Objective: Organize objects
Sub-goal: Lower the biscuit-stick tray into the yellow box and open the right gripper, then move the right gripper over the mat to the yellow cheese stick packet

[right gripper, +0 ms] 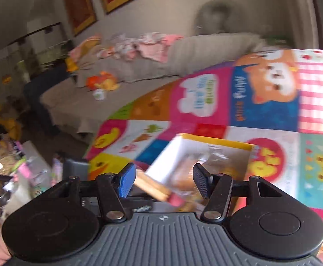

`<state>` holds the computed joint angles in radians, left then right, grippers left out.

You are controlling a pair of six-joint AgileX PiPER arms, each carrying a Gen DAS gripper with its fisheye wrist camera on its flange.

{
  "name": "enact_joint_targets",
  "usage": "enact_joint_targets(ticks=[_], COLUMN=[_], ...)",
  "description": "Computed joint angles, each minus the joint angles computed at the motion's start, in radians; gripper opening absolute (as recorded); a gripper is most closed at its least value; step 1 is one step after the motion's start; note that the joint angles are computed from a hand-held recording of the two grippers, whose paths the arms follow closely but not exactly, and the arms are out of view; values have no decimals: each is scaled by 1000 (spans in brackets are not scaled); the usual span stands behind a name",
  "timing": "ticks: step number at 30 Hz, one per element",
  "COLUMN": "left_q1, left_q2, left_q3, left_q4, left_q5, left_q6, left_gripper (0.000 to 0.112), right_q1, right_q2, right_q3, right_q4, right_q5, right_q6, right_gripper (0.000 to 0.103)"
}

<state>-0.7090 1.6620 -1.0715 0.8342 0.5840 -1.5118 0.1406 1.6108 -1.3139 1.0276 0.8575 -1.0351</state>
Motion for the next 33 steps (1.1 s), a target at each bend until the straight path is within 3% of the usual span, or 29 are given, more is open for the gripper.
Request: enact_joint_targets(ticks=[5, 7, 9, 11, 13, 15, 17, 20, 24, 30, 33], left_q1=[27, 15, 8, 8, 8, 10, 14, 16, 22, 21, 22], left_q2=[-19, -13, -5, -1, 0, 0, -2, -4, -6, -2, -1], left_q3=[30, 21, 11, 5, 1, 0, 4, 5, 6, -3, -4], left_q4=[-17, -1, -1, -7, -16, -20, -22, -26, -37, -52, -51], left_q5=[-54, -36, -27, -31, -31, -33, -40, -45, -51, -40, -41], left_q6=[-8, -7, -4, 5, 17, 20, 20, 22, 32, 47, 48], left_gripper=[14, 14, 14, 14, 14, 14, 14, 14, 15, 15, 15], right_q1=[91, 85, 89, 89, 107, 146, 162, 120, 3, -188, -306], right_q2=[124, 197, 233, 222, 190, 172, 170, 170, 130, 68, 85], right_q3=[-141, -223, -261, -225, -183, -153, -140, -141, -64, 67, 68], right_q4=[-51, -66, -112, -107, -153, -336, -503, -494, -293, -260, -293], right_q5=[43, 121, 108, -9, -209, -409, -491, -455, -416, -458, -443], right_q6=[65, 111, 168, 172, 229, 366, 485, 497, 305, 213, 264], right_gripper=[60, 60, 61, 65, 65, 64, 64, 64, 65, 69, 69])
